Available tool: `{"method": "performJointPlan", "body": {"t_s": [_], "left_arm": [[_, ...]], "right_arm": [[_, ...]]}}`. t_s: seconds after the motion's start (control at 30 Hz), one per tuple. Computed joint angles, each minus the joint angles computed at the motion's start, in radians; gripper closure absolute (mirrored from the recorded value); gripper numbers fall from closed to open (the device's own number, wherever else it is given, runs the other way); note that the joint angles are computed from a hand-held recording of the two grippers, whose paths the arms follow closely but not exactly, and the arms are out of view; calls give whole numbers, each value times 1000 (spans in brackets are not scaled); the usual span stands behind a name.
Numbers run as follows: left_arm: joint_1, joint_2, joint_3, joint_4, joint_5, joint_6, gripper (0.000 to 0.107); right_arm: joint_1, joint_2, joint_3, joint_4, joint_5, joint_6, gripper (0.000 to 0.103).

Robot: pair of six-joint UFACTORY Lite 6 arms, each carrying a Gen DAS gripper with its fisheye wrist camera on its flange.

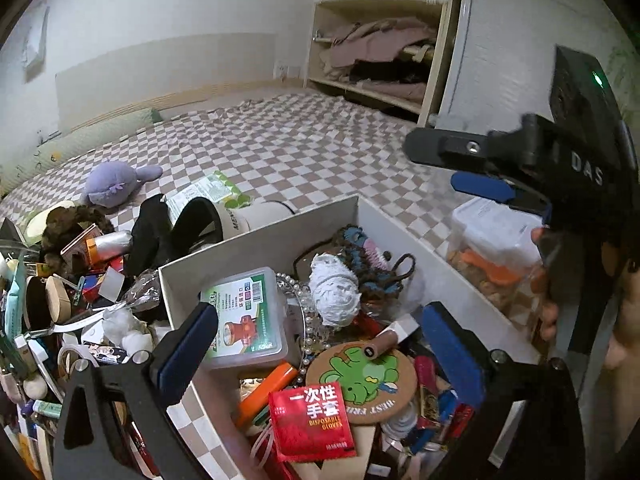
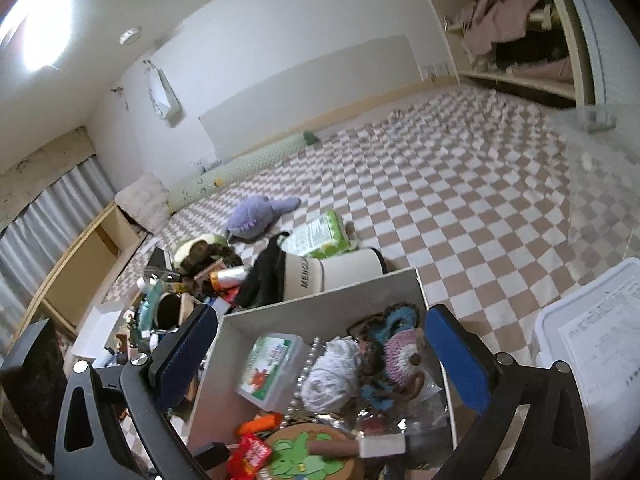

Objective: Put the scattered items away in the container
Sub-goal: 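Withdraw both tools from the white box toward the pile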

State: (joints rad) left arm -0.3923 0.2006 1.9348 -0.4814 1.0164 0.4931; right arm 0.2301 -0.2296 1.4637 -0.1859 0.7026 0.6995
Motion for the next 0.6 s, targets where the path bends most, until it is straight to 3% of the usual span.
{"method": "performJointPlan", "body": {"t_s": [0.33,0.6], "left_arm": [[150,-149,-104,-136,-11,115,5],[298,-261,-181,-257,73,257,5]], "right_arm": [[371,-119,-49,-585,118,632,0],[686,-94,1,-839,361,828,0]]}}
